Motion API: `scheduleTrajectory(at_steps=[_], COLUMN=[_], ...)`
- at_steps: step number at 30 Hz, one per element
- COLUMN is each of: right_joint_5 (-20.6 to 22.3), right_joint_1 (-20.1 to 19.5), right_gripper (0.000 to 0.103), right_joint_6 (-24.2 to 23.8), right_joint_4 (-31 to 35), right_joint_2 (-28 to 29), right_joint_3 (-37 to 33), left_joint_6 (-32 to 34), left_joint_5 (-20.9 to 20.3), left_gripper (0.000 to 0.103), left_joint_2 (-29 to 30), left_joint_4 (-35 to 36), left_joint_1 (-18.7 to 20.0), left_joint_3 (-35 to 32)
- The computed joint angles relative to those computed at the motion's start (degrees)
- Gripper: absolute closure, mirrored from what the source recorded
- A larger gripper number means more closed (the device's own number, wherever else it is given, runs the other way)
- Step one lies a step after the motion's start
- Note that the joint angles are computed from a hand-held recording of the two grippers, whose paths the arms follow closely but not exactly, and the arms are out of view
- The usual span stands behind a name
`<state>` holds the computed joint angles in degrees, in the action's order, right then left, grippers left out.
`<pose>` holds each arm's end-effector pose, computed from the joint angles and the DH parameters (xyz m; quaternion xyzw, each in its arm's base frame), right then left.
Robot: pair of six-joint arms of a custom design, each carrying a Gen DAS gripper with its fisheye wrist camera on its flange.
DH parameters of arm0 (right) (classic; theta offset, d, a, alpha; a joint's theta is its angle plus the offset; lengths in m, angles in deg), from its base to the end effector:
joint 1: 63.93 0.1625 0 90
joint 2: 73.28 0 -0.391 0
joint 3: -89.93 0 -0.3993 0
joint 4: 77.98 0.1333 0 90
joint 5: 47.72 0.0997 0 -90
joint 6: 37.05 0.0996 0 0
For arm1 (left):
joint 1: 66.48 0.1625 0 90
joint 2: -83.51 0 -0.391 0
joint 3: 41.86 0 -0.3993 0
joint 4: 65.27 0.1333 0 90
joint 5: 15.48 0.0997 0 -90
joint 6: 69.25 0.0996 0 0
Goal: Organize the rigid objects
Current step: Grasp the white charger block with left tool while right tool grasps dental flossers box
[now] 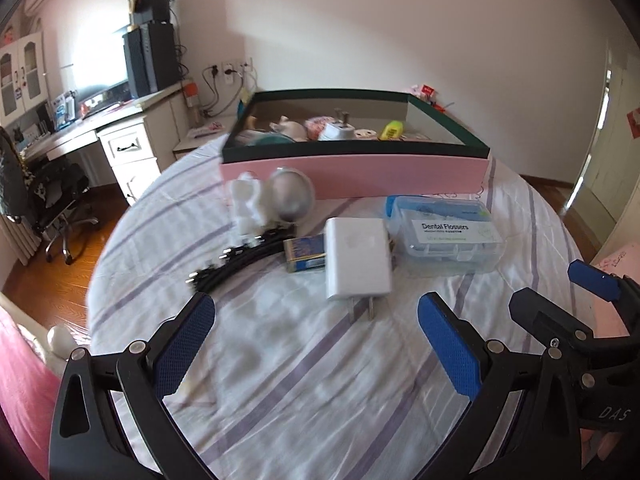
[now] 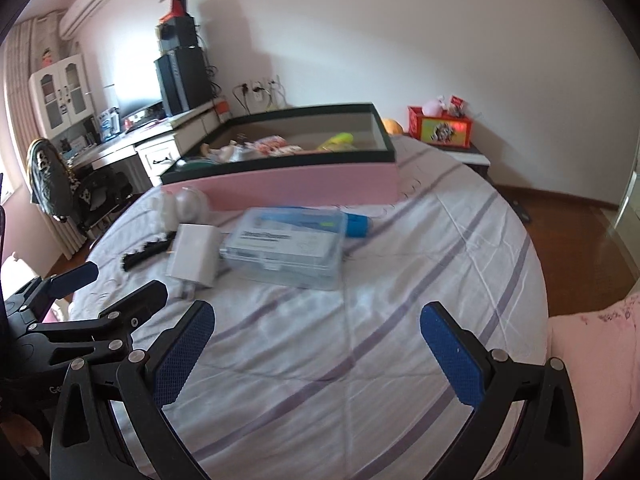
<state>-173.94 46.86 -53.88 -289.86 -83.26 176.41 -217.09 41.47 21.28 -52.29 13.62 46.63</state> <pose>0.2845 -0.5397 -0.1435 0.1692 -0.8687 0.3763 0.2739 0.0917 -0.5660 0.2018 0.1970 0.8522 -0.3536 0.3315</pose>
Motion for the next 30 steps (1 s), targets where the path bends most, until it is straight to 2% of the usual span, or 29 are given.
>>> scheduleTrajectory(at_steps=[7, 11, 13, 16, 20, 22, 28, 30], right_joint_5=[0.3, 1.0, 0.0, 0.5, -0.1, -0.4, -1.2, -2.4], right_joint_1=[-2.1, -2.6, -2.7, -2.8, -2.3, -1.8, -0.4, -0.2], right_gripper=[0.0, 0.0, 0.0, 0.0, 0.0, 0.0, 0.0, 0.0], right_joint_6=[1.0, 1.5, 2.2, 2.7, 3.3, 3.9, 6.3, 8.3], right_joint_4=[6.4, 8.7, 10.2, 11.0, 11.9, 12.5, 16.4, 19.9], right_joint_2=[0.7, 1.2, 1.3, 1.3, 1.9, 2.3, 5.1, 6.4], right_joint_3=[-3.8, -5.4, -6.2, -6.6, -7.8, -8.8, -14.5, -17.6], left_joint_6=[0.8, -1.4, -2.3, -2.8, -3.1, -3.0, -3.0, -2.8], left_joint_5=[-5.1, -7.0, -6.9, -3.8, -0.4, 1.1, 0.6, 0.3], left_gripper=[0.0, 0.001, 0.005, 0.025, 0.062, 0.062, 0.062, 0.062], left_joint_2=[7.0, 11.6, 13.5, 14.2, 11.4, 9.9, 7.0, 6.7], left_joint_4=[3.3, 9.1, 11.8, 14.4, 13.0, 12.8, 10.7, 10.4], left_joint_1=[-0.3, -0.2, 0.0, 0.6, 1.3, 2.0, 3.0, 3.2], left_joint_3=[-7.8, -14.4, -17.1, -18.9, -16.4, -15.3, -12.8, -12.6])
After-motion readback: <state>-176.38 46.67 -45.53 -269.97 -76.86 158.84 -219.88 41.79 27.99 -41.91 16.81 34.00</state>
